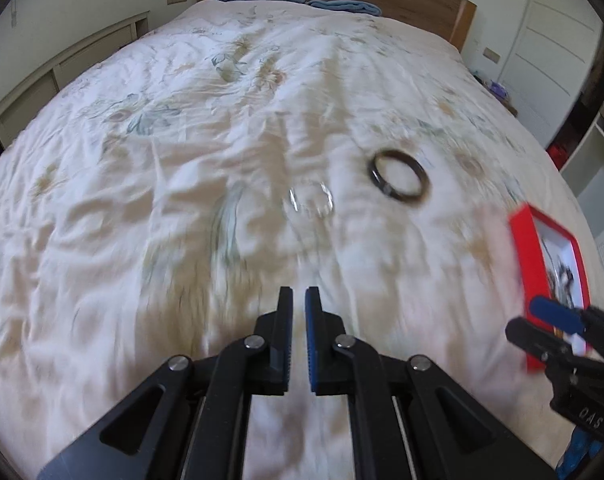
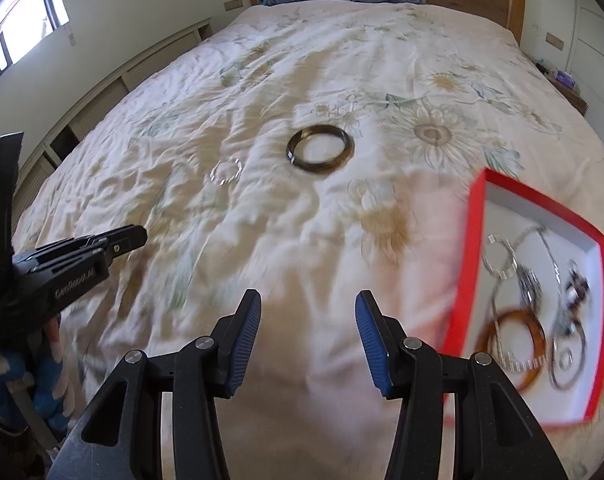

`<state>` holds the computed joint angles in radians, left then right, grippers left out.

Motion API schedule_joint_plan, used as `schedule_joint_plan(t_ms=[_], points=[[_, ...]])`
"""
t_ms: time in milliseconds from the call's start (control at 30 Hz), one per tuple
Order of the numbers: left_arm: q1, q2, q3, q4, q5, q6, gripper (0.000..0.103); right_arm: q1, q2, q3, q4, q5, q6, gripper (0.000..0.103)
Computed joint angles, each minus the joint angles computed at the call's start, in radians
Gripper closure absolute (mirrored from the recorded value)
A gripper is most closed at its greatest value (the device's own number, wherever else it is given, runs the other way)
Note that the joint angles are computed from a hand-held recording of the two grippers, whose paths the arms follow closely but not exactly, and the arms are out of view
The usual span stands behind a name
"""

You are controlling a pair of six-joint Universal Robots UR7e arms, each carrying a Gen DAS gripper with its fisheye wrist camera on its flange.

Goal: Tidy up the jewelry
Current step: 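Withdraw both tools and move toward the dark bangle and last hoop, then grasp the last silver hoop with the left tool while the right tool grasps the dark bangle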

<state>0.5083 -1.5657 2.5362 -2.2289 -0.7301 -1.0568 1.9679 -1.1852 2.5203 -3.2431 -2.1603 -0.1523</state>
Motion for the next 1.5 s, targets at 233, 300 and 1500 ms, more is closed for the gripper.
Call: schedule_joint_plan(t_ms=[233, 300, 1500], points=[[0.223, 0.206, -0.097, -0.392, 0.006, 0.379, 0.097, -0.070, 0.143, -0.152, -0.075, 0.040, -0.084, 0.054], [0.271, 0.264, -0.131, -0.448, 0.001, 0.451, 0.097, -0.087, 0.182, -0.198, -0.092, 0.048, -0.101, 0.054], [0.427, 0.348, -0.120, -0.807, -0.207, 0.765, 0.083, -0.231, 0.383, -0.384, -0.156, 0.146, -0.169, 0.053]])
